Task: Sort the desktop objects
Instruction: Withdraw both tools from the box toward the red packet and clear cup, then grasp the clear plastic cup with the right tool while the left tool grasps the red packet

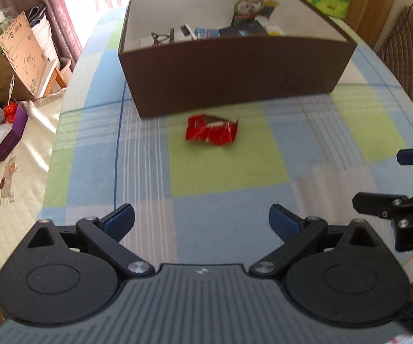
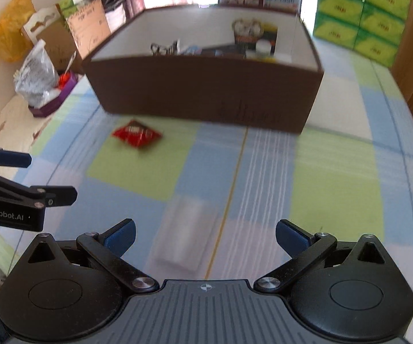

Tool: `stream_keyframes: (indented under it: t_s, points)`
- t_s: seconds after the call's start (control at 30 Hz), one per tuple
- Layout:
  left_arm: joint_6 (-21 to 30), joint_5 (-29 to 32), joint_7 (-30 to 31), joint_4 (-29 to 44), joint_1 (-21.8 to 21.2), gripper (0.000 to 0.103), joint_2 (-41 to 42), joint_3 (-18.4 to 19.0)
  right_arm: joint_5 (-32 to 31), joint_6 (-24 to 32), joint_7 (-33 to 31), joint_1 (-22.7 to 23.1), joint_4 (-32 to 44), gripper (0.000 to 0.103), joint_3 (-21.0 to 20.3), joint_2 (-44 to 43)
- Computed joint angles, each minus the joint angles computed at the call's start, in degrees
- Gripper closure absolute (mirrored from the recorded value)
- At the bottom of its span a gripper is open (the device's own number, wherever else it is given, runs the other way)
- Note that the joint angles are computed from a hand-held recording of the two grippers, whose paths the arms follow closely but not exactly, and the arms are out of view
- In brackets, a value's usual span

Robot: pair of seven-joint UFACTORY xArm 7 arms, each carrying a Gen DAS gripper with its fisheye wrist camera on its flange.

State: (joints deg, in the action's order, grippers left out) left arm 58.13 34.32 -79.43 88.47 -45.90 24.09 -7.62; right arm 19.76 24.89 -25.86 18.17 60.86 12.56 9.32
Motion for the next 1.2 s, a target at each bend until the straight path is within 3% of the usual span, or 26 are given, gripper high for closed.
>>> stream_keyframes:
  t_s: [0.53,0.7,0.77,0.83,1.07,1.2]
  points:
    - [-1.22,-2.77,-0.52,-1.92,0.43,0.005,0.67,-0.22,0.47,4.71,4.18,0.15,0.41,0.002,-0.27,1.87]
    - [-1.77,-2.67,-0.34,-1.89,0.68,0.005,1.01,0.03,-0.85,2.15,6.44,0.63,1.29,0.002,-0.09,3.87]
    - [-1.80,-2.72,-0.20,-1.74,0.71,0.005,1.18,0.11,-2.18,1.18,6.96,0.95,1.79,0.008,0.07,4.86]
    - [-1.91,-2.74,0.03,-1.67,0.77,0.005,1.27,0.16,-3.32,0.48,7.55,1.27,2.40,0.024,0.18,5.94]
    - [-2.54,-3.02,1.06,-1.38,1.22,0.005,1.91,0.54,-7.44,-0.09,9.58,2.00,4.12,0.033,0.47,8.56]
    - [-3.20,-3.21,1.51,-1.31,1.55,0.005,2.26,0.78,-8.49,-0.28,10.20,1.96,4.82,0.044,0.53,9.52]
